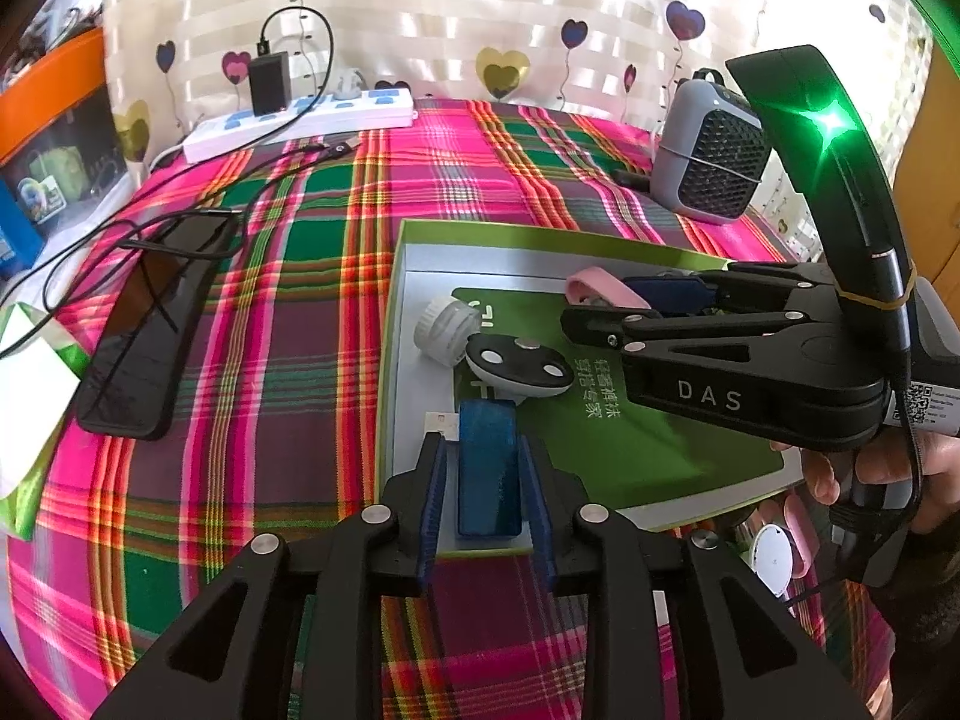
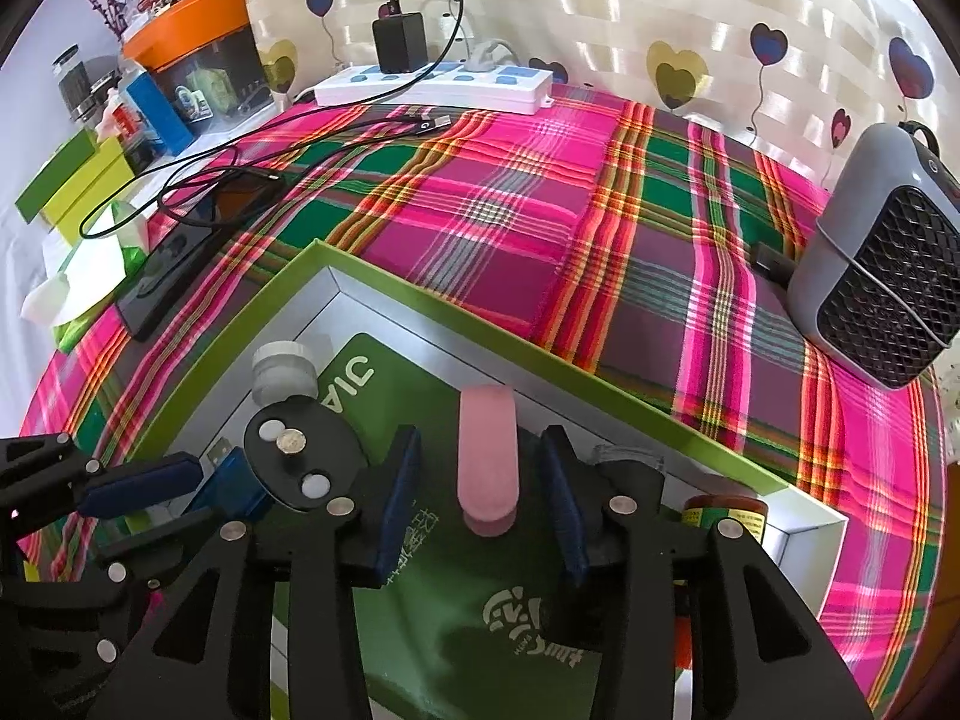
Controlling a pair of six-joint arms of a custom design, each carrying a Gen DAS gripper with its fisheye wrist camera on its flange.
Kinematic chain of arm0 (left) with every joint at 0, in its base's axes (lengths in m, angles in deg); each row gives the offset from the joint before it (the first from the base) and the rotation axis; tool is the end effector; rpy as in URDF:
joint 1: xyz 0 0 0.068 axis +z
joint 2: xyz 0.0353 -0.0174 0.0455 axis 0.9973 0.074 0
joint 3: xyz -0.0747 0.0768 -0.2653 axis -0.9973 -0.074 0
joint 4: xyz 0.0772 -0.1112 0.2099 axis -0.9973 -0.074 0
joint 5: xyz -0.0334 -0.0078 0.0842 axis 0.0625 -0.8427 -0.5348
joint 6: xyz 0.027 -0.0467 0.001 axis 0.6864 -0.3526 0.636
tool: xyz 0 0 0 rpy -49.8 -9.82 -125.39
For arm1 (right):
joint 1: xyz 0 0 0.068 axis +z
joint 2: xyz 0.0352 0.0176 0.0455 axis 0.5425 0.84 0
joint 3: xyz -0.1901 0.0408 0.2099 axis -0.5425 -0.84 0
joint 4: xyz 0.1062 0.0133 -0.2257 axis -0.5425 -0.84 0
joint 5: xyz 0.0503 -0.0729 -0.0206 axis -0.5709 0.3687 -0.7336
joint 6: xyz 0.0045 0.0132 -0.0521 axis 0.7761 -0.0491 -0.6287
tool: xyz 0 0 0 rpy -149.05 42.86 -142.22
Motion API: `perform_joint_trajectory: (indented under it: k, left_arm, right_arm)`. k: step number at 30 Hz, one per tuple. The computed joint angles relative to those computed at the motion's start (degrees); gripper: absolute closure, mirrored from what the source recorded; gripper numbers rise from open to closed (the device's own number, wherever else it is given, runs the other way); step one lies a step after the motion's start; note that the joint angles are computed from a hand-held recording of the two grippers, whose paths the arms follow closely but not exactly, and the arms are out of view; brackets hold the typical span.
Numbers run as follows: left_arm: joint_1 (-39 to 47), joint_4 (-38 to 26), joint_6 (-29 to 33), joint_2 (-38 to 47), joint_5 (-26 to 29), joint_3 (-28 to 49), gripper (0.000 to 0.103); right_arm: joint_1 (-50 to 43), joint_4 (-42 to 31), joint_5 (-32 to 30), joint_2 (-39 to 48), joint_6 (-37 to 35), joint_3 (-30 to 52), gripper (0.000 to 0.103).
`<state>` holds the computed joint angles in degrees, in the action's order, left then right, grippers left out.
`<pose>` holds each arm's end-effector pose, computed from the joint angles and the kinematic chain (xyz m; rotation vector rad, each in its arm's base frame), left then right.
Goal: Organize rigid objects
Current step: 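Lower and release the blue USB stick with the left gripper while the right releases the pink clip inside, then withdraw both grippers from the box toward the remaining loose objects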
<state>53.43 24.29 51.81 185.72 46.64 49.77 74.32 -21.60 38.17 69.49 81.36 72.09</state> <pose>0.2133 -0.1390 0.0488 0.6444 2.4667 -0.3792 0.2285 0.1887 0.0402 -0.1011 2.5845 0.1060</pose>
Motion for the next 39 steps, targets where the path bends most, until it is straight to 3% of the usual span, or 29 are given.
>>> perform_joint_trajectory:
  k: [16, 24, 32, 39]
  left_arm:
    - [-0.9, 1.9, -0.9, -6.3, -1.2, -5.6, 0.074]
    - [-1.1, 3.5, -1.8, -10.2, -0.7, -9.7, 0.073]
    - [-1.2, 5.3, -2.0, -13.6, 1.1, -14.4, 0.07]
    - [-2.3, 8.5, -2.4, -11.7, 3.4, -16.4, 0.07]
  right_arm:
    - [5.2, 4.1, 4.8, -8.7, 6.3, -8.7, 0.06]
    - [9.8, 2.5, 9.2, -13.6, 11.2, -12.7, 0.06]
    - [17.9, -0.7, 16.3, -18.9, 21.3, -17.6, 0.06]
    - [25.9, -4.3, 20.5, -19.5, 33.0, -20.4, 0.06]
